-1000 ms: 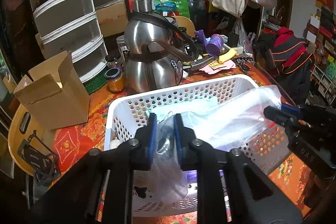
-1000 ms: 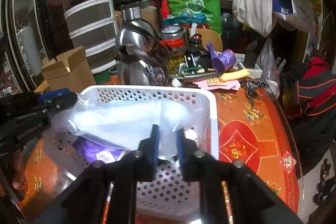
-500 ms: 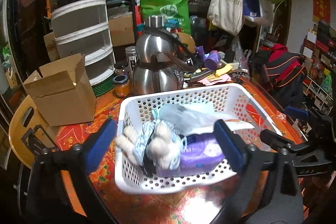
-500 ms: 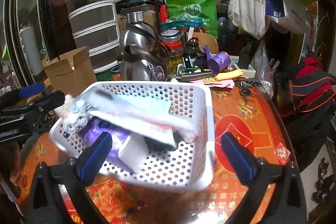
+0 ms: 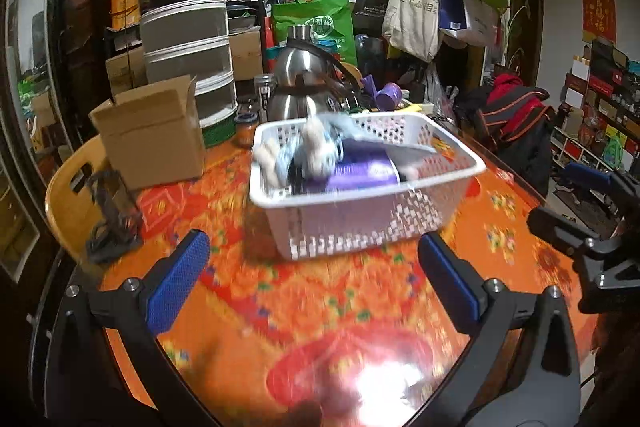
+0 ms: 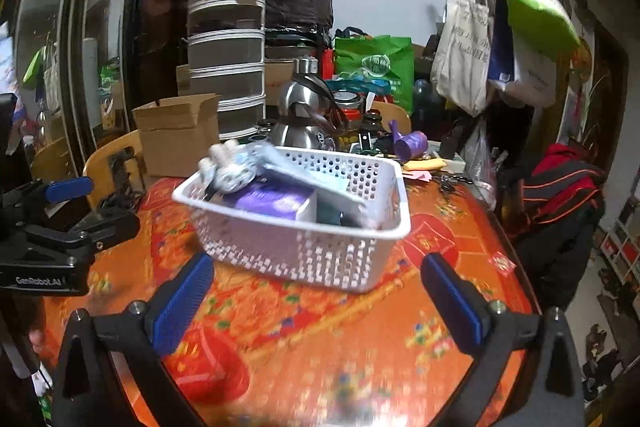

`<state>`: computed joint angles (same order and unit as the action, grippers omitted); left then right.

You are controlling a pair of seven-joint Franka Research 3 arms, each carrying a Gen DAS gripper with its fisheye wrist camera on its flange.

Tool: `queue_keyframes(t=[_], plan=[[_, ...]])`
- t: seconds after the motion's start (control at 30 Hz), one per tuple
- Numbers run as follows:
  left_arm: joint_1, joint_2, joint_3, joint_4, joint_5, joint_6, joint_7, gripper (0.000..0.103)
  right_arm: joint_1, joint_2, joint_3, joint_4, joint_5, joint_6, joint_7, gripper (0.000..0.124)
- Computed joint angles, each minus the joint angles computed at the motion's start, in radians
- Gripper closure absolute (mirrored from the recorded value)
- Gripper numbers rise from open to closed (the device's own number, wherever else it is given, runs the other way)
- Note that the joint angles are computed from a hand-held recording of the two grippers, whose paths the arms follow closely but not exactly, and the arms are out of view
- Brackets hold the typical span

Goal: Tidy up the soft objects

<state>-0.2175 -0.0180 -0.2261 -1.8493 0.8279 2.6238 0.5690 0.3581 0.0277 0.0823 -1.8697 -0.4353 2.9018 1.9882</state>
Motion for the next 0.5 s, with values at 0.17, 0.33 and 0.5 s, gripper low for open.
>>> queue_keyframes(t=[0.17, 0.33, 0.5], plan=[[0.01, -0.18, -0.041, -0.193, 0.012, 0.005, -0.106, 0.0, -0.011, -0.163, 0.032, -0.19, -0.021, 0.034, 0.073, 0.021], [0.018, -0.336, -0.11, -0.303, 0.033, -0.029, -0.187, 0.0, -0.071, -0.32, 0.118, -0.303, 0.067, -0.09, 0.133, 0.021], [0.005, -0.374, -0.127, -0.32, -0.05, -0.026, -0.142, 0.0, -0.148, -0.382, 0.201, -0.338, 0.051, -0.098, 0.134, 0.021]])
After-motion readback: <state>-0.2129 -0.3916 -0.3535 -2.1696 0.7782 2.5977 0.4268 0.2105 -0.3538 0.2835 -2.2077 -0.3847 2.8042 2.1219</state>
